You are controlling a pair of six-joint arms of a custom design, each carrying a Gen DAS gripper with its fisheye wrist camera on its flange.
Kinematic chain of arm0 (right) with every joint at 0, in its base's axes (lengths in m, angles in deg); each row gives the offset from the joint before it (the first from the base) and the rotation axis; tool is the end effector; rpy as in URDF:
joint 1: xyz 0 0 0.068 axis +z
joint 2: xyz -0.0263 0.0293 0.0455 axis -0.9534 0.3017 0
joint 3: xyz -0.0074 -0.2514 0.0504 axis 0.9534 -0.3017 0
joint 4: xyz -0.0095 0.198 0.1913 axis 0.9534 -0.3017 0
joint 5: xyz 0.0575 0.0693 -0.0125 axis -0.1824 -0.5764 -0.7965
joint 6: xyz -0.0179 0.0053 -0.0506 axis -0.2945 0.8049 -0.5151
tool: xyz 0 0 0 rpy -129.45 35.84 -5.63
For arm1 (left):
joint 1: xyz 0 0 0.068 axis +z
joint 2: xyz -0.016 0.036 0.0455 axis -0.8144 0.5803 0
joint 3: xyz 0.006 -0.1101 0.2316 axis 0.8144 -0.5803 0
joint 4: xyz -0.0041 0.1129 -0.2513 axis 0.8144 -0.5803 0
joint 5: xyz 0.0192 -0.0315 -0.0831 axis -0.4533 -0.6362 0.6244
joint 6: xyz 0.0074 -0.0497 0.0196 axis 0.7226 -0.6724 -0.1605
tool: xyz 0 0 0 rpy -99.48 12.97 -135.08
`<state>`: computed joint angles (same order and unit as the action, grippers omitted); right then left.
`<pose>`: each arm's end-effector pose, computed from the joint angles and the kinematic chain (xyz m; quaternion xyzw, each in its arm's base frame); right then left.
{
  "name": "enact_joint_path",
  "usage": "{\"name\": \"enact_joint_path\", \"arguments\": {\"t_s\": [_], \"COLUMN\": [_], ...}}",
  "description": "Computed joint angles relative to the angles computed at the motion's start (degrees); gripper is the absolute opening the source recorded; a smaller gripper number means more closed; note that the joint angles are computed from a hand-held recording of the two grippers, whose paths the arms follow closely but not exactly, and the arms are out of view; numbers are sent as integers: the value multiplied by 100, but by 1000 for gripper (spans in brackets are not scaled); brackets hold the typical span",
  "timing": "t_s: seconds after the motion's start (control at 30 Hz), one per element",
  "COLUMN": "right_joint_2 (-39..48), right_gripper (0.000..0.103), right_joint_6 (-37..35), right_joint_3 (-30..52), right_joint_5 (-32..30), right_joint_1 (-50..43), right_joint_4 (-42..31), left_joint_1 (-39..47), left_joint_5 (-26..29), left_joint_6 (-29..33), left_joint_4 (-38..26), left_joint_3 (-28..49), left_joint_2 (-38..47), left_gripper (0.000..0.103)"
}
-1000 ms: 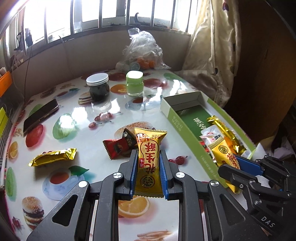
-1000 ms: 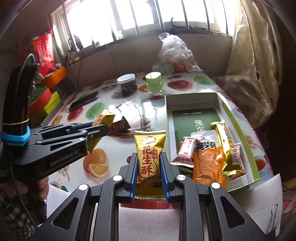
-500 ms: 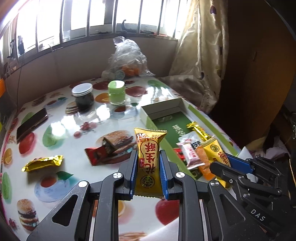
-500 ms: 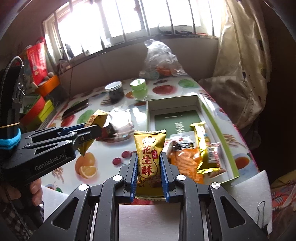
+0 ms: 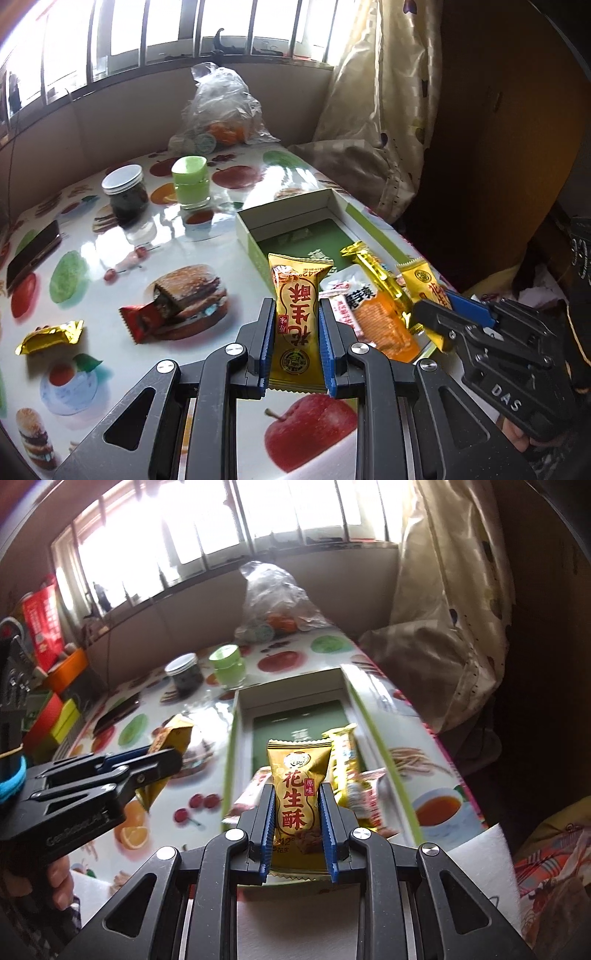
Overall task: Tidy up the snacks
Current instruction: 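Carry both yellow peanut-candy packs over the green box, then open both grippers to drop the yellow packs into the green box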
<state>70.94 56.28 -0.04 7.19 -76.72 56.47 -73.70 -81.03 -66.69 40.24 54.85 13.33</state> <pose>0.2963 -0.0074 0.1617 -0.1337 0.9163 0.1512 0.3460 0.2822 -0.0962 0.1500 0.0302 0.9293 -0.0834 0.3586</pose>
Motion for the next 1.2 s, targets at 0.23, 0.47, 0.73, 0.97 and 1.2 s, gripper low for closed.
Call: {"name": "enact_joint_path", "arguments": {"t_s": [0.23,0.47,0.73,0.97,1.2], "right_joint_2": [724,1400,1925,2204,2368], "right_gripper": [21,21,22,22,22], "right_joint_6": [-31,-64,-158,-194,-223], "right_joint_3": [576,1046,1395,1604,1711], "right_joint_5": [103,291,489,571,577], "right_joint_1": [-74,-12,34,42,43], "right_joint_4": [78,137,215,267,358], "left_joint_1": [-80,-73,-69,-100,-134], "left_joint_5": [48,144,216,186,169], "left_joint_6": [-66,-114,-151,-166,-214], "left_joint_4": [48,15,-81,-86,-156], "left_joint_3": [361,896,1377,1569,1700], "left_joint_2": [519,1196,1852,2095,2209], "left_gripper": [23,23,23,23,23]}}
